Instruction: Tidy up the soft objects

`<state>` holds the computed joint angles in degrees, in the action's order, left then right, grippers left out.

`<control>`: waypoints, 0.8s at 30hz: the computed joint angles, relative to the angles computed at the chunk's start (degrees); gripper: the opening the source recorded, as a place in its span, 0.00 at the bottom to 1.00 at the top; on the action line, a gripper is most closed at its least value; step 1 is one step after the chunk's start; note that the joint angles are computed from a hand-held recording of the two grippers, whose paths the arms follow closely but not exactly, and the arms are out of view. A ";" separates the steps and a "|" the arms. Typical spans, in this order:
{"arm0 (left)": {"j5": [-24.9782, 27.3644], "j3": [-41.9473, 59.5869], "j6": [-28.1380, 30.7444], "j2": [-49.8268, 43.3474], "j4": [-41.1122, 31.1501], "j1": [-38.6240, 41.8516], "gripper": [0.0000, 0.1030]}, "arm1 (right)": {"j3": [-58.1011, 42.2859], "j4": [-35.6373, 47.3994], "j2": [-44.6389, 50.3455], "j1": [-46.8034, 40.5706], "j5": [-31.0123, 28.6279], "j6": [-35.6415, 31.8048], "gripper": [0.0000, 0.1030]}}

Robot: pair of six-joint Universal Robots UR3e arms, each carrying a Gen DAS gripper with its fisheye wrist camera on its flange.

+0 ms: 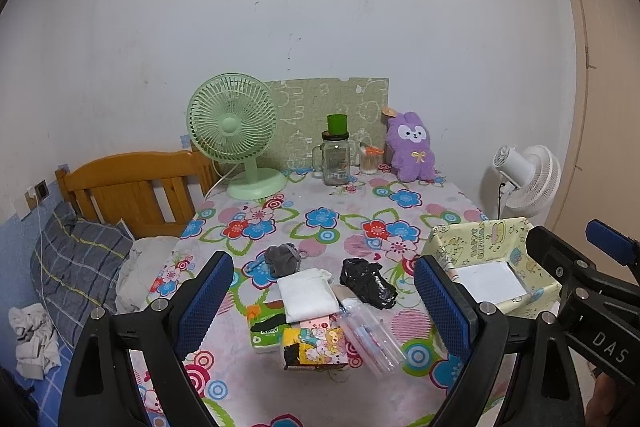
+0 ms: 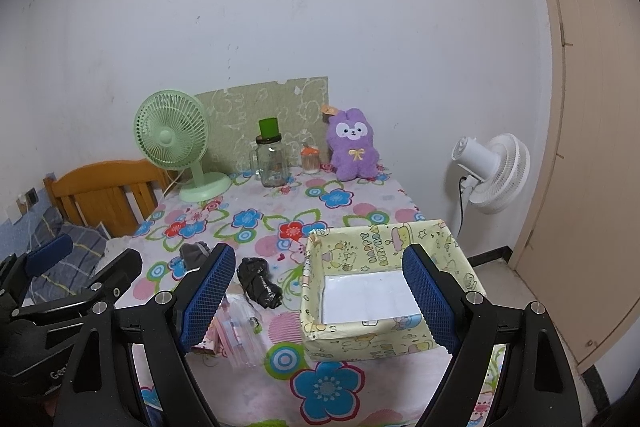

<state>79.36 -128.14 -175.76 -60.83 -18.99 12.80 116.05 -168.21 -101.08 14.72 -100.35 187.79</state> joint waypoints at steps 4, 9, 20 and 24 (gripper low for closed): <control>0.18 -1.37 -0.46 -1.16 3.46 0.62 0.91 | -1.07 -0.15 1.91 0.26 0.04 0.45 0.85; -0.96 -0.07 -2.03 -3.11 1.40 2.31 0.96 | -3.27 -0.19 5.21 0.72 0.14 0.96 0.85; -2.22 4.67 4.43 -9.49 -5.73 4.96 0.94 | -11.81 1.75 15.29 2.39 -0.15 2.23 0.85; -6.11 2.36 5.63 -11.69 -0.37 7.56 0.93 | -15.00 2.32 18.85 3.22 -0.35 1.87 0.85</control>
<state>73.25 -125.78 -170.13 -72.52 -19.36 20.35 101.05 -165.89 -82.23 17.94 -100.70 189.65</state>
